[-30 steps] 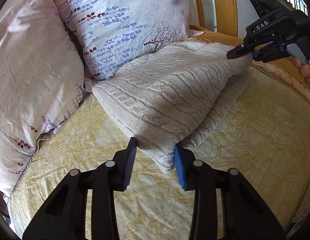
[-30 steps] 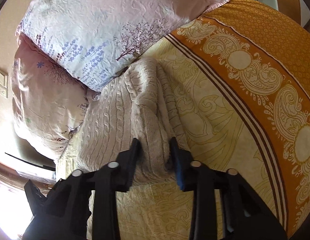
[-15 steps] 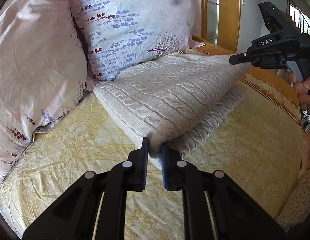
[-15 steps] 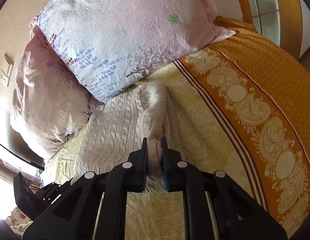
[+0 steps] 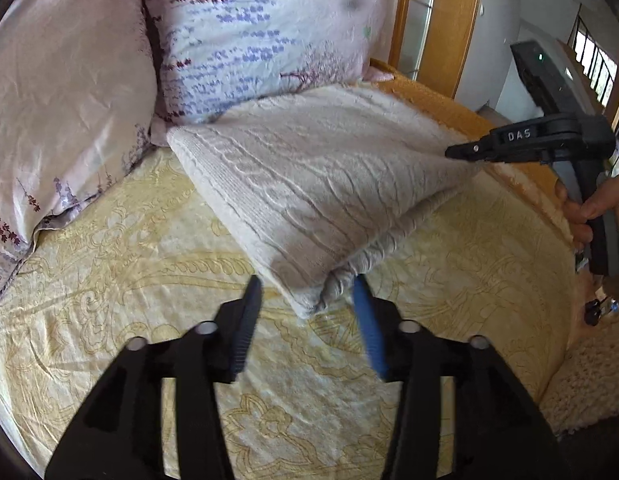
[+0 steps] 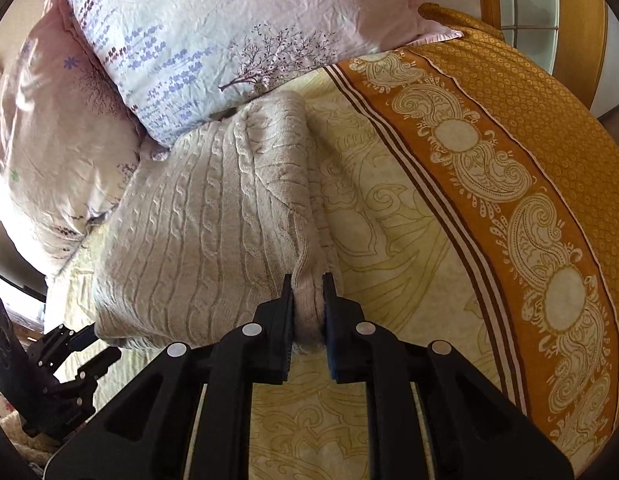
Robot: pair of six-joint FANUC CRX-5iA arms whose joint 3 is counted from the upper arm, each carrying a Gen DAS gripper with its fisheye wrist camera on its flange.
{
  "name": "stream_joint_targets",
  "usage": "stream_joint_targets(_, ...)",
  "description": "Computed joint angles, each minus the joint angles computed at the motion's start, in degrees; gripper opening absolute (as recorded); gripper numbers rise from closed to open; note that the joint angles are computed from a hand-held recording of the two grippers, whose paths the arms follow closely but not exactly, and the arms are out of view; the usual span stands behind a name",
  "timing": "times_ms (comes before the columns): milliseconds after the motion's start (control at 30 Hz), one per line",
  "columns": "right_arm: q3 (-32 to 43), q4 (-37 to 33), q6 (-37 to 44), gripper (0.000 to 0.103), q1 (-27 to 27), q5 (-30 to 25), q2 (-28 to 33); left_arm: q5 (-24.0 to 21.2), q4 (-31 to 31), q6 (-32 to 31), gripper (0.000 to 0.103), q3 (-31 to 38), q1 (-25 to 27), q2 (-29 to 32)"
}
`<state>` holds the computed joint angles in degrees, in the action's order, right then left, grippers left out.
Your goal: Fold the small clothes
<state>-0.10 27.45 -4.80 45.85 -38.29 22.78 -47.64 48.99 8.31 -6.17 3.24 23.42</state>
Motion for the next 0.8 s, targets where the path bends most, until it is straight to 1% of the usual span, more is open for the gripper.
stream_joint_targets(33, -1.75, 2.36, -3.06, 0.031, -0.54, 2.15, -0.97, 0.24, 2.72, -1.3, 0.071, -0.6, 0.15, -0.45)
stream_joint_targets(67, -3.19, 5.03, -6.25, 0.039, -1.14, 3.78, -1.67, 0.31, 4.97, -2.13, 0.078, -0.64, 0.11, -0.59)
stream_joint_targets(100, -4.5, 7.97, -9.78, 0.055, -2.04, 5.41, -2.2, 0.26, 6.58, -2.22, 0.086, -0.13, -0.08, -0.46)
stream_joint_targets(167, -3.91, 6.84, -10.07, 0.057, -3.84, 7.5, -1.97, 0.29, 8.45, -1.17, 0.092, 1.93, -1.01, 0.57)
stream_joint_targets(233, -3.03, 4.7, -9.3, 0.057, -5.88, 10.86, -1.1, -0.24, 7.21, 2.45, 0.093, 5.88, -2.31, 2.63)
stream_joint_targets(267, -2.51, 3.48, -7.43, 0.057, -6.75, 12.37, -0.52, -0.63, 6.1, 4.55, 0.094, 8.1, -2.91, 3.82)
stream_joint_targets(300, -0.01, -0.45, -4.54, 0.057, -7.15, 10.87, 0.61, -1.35, 5.35, 6.34, 0.095, 10.27, -3.51, 5.15)
stream_joint_targets(333, 1.72, -3.17, -2.03, 0.057, -7.78, 10.78, 1.68, -2.05, 4.31, 8.4, 0.095, 12.24, -3.99, 6.32)
stream_joint_targets(400, 6.31, -9.15, 4.26, 0.057, -8.65, 7.78, 4.13, -3.4, 0.48, 13.98, 0.095, 17.0, -4.91, 9.02)
stream_joint_targets(433, 8.83, -12.53, 7.52, 0.056, -9.11, 5.86, 5.45, -3.72, -1.85, 16.95, 0.095, 18.86, -5.29, 9.99)
stream_joint_targets(467, 8.95, -13.21, 8.11, 0.056, -9.28, 6.69, 5.87, -4.53, -4.35, 20.01, 0.095, 20.93, -5.58, 11.03)
stream_joint_targets(500, 8.57, -13.57, 8.71, 0.044, -9.5, 8.67, 6.17, -5.25, -6.22, 22.57, 0.095, 22.5, -5.77, 11.88)
stream_joint_targets(533, 9.84, -16.77, 12.26, 0.02, -9.71, 8.44, 6.71, -6.24, -7.68, 24.77, 0.095, 23.86, -5.88, 12.64)
stream_joint_targets(567, 10.45, -17.4, 14.12, 0.012, -9.56, 8.3, 7.06, -6.89, -8.29, 26.12, 0.095, 24.44, -5.89, 13.11)
stream_joint_targets(667, 8.55, -8.51, 9.52, 0.009, -8.29, 8.46, 6.52, -7.49, -10.23, 28.72, 0.095, 25.89, -6.22, 13.89)
stream_joint_targets(700, 8.83, -8.42, 9.97, 0.009, -8.31, 7.99, 6.26, -7.35, -10.76, 29.12, 0.095, 26.16, -6.37, 13.96)
stream_joint_targets(767, 7.09, -3.09, 5.51, 0.008, -8.12, 8.54, 5.34, -7.5, -11.97, 30.54, 0.095, 27.29, -6.69, 14.37)
stream_joint_targets(800, 6.65, -0.63, 3.49, 0.008, -7.98, 8.24, 5.14, -7.73, -12.92, 31.69, 0.097, 28.04, -6.87, 14.62)
